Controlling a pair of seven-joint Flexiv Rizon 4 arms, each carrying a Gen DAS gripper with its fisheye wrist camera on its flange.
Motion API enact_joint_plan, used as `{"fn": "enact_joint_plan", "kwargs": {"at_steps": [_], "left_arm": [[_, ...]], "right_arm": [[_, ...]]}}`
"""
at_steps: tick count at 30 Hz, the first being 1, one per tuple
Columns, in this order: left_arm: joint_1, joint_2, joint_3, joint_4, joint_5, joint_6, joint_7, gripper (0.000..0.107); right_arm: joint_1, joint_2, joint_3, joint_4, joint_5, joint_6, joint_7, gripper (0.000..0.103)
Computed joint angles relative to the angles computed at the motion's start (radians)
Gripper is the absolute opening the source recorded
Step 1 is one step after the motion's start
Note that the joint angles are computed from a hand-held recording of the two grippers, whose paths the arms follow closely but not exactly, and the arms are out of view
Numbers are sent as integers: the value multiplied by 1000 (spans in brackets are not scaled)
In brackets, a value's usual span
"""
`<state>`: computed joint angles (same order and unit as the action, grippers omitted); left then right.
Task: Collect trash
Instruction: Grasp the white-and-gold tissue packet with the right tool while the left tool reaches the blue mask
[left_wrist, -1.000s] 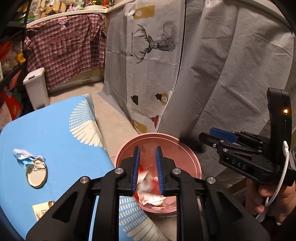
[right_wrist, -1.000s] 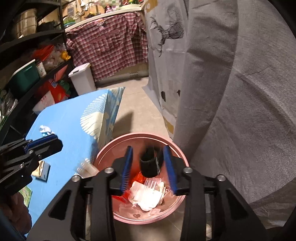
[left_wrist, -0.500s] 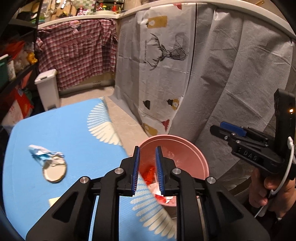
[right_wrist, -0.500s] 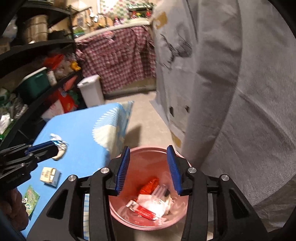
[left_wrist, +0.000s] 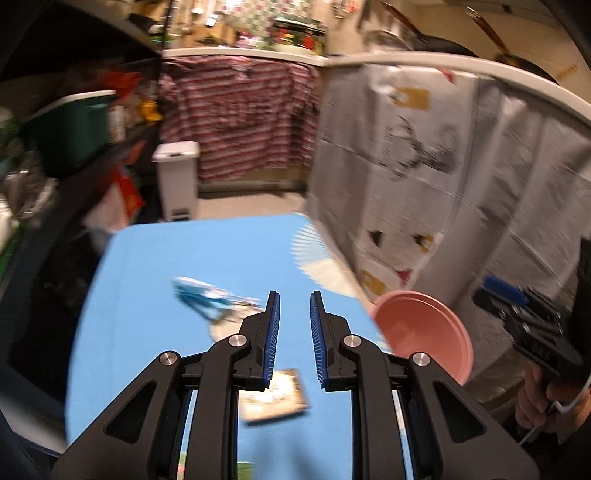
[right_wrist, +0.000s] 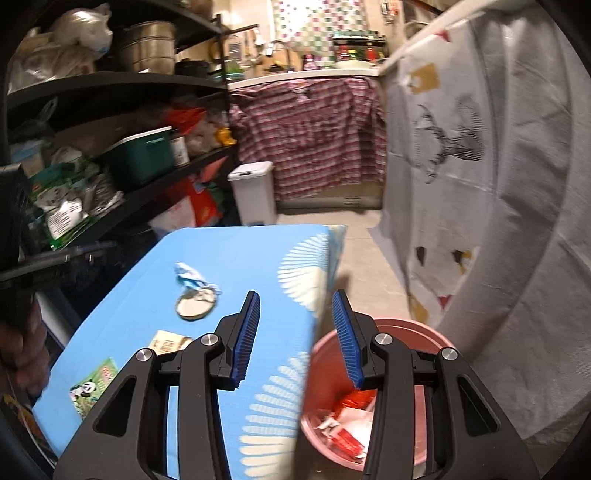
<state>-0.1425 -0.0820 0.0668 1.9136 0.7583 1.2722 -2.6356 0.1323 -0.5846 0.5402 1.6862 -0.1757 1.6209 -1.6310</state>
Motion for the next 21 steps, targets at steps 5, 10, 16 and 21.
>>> {"fn": "enact_joint_plan", "kwargs": {"at_steps": [5, 10, 16, 21], "left_arm": [[49, 77, 16, 40, 9, -50, -7, 17], [125, 140, 4, 91, -10, -41, 13, 17], [210, 200, -20, 160, -27, -14, 26, 17], [253, 211, -40, 189, -46, 1, 55, 17]], "right_arm": [[16, -37, 49, -14, -4, -28, -18, 44], [62, -69, 60, -27, 6, -80, -42, 48], [143, -118, 37, -76, 38, -166, -78, 48], [194, -160, 15, -142, 93, -275, -94, 48]]}}
